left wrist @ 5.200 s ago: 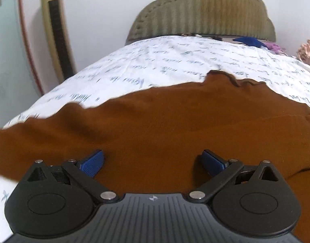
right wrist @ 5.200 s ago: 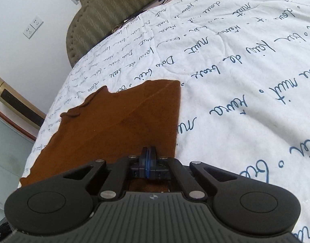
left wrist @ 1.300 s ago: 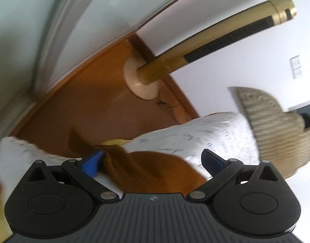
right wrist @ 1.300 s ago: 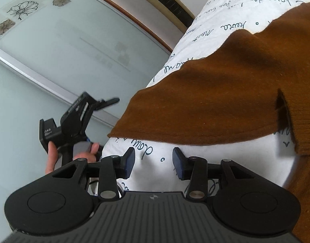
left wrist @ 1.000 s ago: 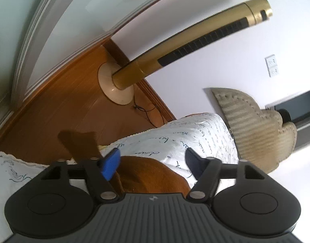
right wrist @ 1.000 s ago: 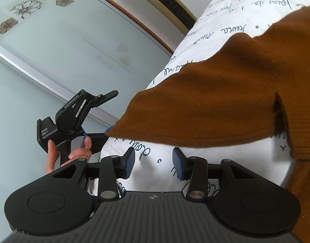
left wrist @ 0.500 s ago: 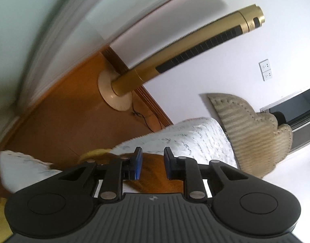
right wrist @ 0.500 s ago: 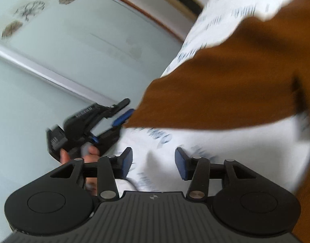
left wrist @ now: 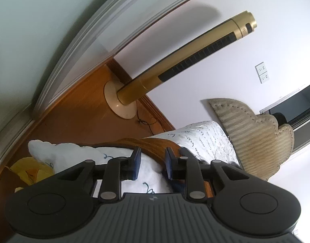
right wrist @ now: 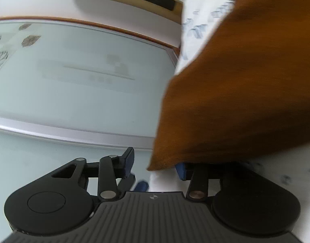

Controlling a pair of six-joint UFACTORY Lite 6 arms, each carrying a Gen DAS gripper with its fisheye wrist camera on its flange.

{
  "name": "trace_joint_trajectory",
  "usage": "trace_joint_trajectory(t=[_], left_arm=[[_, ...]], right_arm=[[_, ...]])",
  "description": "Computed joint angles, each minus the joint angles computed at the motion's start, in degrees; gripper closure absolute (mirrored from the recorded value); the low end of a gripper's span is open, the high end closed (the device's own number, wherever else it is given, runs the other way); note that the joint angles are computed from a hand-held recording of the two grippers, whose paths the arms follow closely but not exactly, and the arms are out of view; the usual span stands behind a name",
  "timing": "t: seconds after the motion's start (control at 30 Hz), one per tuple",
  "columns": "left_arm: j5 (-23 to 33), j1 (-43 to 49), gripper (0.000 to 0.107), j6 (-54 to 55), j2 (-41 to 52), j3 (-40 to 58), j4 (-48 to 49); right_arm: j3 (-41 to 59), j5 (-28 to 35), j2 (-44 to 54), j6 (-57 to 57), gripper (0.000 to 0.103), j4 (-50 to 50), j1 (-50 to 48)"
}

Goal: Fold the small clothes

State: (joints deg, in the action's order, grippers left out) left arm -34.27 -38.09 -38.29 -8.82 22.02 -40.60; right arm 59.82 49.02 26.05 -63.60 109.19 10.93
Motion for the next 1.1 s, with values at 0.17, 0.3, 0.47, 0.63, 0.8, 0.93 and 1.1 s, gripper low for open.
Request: trace_joint_trajectory(t=[0.17,0.3,0.47,0.63,0.8,0.93,1.1], left_arm=[[-2.01,-3.80,0.066,2.37,-3.03,-1.87,-3.60],[-4.84,-9.43,0.053,7.66,-1.13,0.04,-9.15],[-6.41,-16.14,0.053,17.57,6.38,8.33,-13.79],[-4.45,-20.70,0.052,31.69,18.30,23.74,-16.88],[-1.94,-21.92,0.052,37.20,30.39,38.35,-19.89],[-4.94,-22.58,0.052,33.39,36.38,42.59,-24.66],[-9.70,-22.80,0.050,29.21,41.98,46.17,-29.68]], right_arm=[[1.81,-1.45,-0.38,-2.70,0.089,-0.46,0.51],[0.04,2.56,-4.32,-4.04,0.090,-4.40,-4.50],[2.68,10.52,-7.12,-0.44,0.090,-11.22,-14.39],[8.92,20.80,-6.26,5.28,0.090,-16.74,-26.76],[19.14,21.35,-1.67,7.49,0.087,-25.89,-31.40],[26.16,19.88,-0.46,6.41,0.083,-38.07,-27.57],[43.60,17.78,4.53,11.14,0.033,-54.74,-12.03]])
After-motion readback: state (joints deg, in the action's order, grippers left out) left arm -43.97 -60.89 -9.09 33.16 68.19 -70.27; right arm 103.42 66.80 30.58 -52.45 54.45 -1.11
